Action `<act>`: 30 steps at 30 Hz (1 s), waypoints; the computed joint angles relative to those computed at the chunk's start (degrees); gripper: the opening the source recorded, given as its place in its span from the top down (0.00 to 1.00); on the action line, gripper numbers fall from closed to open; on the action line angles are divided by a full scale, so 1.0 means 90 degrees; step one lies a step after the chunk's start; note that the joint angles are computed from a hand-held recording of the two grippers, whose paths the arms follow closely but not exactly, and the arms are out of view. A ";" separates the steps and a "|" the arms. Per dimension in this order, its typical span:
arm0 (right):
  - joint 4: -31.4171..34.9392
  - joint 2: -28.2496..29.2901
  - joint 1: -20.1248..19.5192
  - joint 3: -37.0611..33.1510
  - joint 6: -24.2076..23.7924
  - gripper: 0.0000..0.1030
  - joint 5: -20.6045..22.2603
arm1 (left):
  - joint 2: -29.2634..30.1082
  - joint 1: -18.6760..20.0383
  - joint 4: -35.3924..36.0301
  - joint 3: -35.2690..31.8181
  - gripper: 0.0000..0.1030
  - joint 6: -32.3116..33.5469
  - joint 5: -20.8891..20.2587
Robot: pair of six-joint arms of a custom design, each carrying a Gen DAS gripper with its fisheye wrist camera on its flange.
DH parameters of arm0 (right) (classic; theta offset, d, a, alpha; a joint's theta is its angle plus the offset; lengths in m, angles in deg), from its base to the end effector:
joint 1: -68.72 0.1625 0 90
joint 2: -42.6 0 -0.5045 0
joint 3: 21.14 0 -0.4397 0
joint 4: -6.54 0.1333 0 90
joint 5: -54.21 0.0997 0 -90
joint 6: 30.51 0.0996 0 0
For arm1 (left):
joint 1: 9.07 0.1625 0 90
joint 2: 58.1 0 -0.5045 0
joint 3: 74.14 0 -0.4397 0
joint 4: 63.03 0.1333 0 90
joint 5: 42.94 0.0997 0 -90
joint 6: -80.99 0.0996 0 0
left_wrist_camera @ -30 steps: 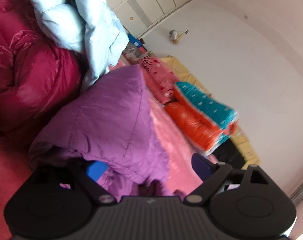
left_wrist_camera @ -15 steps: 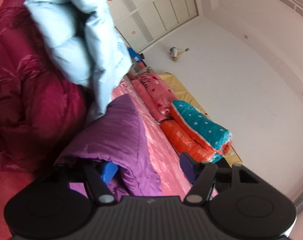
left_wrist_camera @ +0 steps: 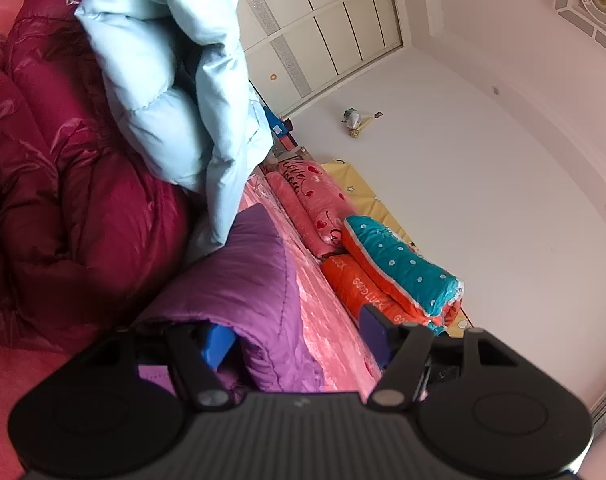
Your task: Fold large clothes
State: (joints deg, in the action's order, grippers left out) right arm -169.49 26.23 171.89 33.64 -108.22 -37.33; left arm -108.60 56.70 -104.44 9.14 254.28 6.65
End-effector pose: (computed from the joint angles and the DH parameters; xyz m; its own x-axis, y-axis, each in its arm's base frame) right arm 0.3480 -0.9141 0.0380 -0.0581 -0.6856 0.7256 -0.9881 -0.0639 -0.1395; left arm -0.1399 -0.7930 0.2265 -0.9436 -0.2541 0.2121 -0.1730 -0.1677 -0.9705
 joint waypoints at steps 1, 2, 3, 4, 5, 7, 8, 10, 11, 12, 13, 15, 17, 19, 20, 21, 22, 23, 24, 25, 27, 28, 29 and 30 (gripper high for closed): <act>-0.0116 0.0061 -0.0001 -0.0038 0.0036 0.00 0.0057 | -0.0016 0.0009 -0.0034 0.0052 0.36 -0.0023 0.0021; -0.0217 0.0103 -0.0009 -0.0057 0.0005 0.04 0.0090 | -0.0011 0.0022 -0.0031 0.0047 0.36 -0.0039 0.0039; -0.0306 0.0170 -0.0004 -0.0107 -0.0053 0.07 0.0102 | 0.0010 0.0036 -0.0014 0.0021 0.36 -0.0055 0.0057; -0.0333 0.0233 -0.0010 -0.0154 -0.0099 0.13 0.0119 | 0.0038 0.0055 0.0006 -0.0013 0.36 -0.0062 0.0074; -0.0376 0.0252 -0.0011 -0.0146 -0.0133 0.24 0.0134 | 0.0037 0.0055 -0.0004 -0.0001 0.36 -0.0053 0.0064; -0.0428 0.0247 -0.0011 -0.0098 -0.0206 0.46 0.0188 | 0.0048 0.0067 0.0045 -0.0047 0.36 -0.0054 0.0067; -0.0483 0.0267 0.0005 -0.0077 -0.0237 0.60 0.0209 | 0.0042 0.0059 0.0042 -0.0041 0.36 -0.0055 0.0062; -0.0606 0.0274 -0.0001 -0.0045 -0.0380 0.72 0.0310 | 0.0034 0.0050 0.0027 -0.0037 0.36 -0.0026 0.0110; -0.0730 0.0275 -0.0007 -0.0013 -0.0484 0.80 0.0376 | 0.0027 0.0048 0.0018 -0.0022 0.36 -0.0005 0.0157; -0.0894 0.0263 -0.0006 0.0035 -0.0571 0.83 0.0443 | 0.0019 0.0040 0.0020 -0.0013 0.36 0.0020 0.0221; -0.0994 0.0231 -0.0008 0.0065 -0.0568 0.87 0.0491 | 0.0012 0.0032 0.0028 -0.0004 0.36 0.0043 0.0304; -0.1200 0.0185 0.0005 0.0096 -0.0518 0.88 0.0558 | 0.0000 0.0011 0.0028 0.0019 0.35 0.0116 0.0537; -0.1504 0.0137 0.0012 0.0123 -0.0575 0.89 0.0697 | -0.0013 -0.0009 0.0063 0.0036 0.34 0.0189 0.0843; -0.1819 0.0094 0.0007 0.0113 -0.0754 0.90 0.0867 | -0.0029 -0.0028 0.0182 0.0035 0.33 0.0235 0.1298; -0.1971 0.0083 0.0006 0.0083 -0.0867 0.90 0.0946 | -0.0036 -0.0036 0.0232 0.0039 0.32 0.0248 0.1493; -0.2109 0.0062 -0.0004 0.0068 -0.0961 0.89 0.1012 | -0.0042 -0.0048 0.0286 0.0038 0.31 0.0282 0.1744; -0.2245 0.0013 -0.0017 0.0056 -0.1041 0.89 0.1058 | -0.0042 -0.0060 0.0330 0.0036 0.30 0.0304 0.1937; -0.2338 -0.0029 -0.0026 0.0024 -0.1100 0.89 0.1074 | -0.0035 -0.0067 0.0428 0.0009 0.29 0.0304 0.2182; -0.2403 -0.0035 -0.0038 -0.0067 -0.1178 0.89 0.1081 | -0.0016 -0.0069 0.0542 -0.0027 0.28 0.0283 0.2400; -0.2545 -0.0086 -0.0062 -0.0077 -0.1304 0.89 0.1083 | 0.0014 -0.0064 0.0731 -0.0096 0.27 0.0236 0.2670; -0.2814 -0.0246 -0.0124 -0.0001 -0.1470 0.89 0.1051 | 0.0099 -0.0069 0.1096 -0.0240 0.25 0.0149 0.3020; -0.2942 -0.0359 -0.0160 0.0095 -0.1511 0.89 0.0993 | 0.0154 -0.0087 0.1263 -0.0310 0.24 0.0139 0.3106; -0.3064 -0.0443 -0.0184 0.0169 -0.1536 0.89 0.0918 | 0.0213 -0.0105 0.1434 -0.0378 0.23 0.0147 0.3160; -0.3220 -0.0558 -0.0227 0.0278 -0.1572 0.89 0.0805 | 0.0281 -0.0109 0.1635 -0.0460 0.23 0.0149 0.3235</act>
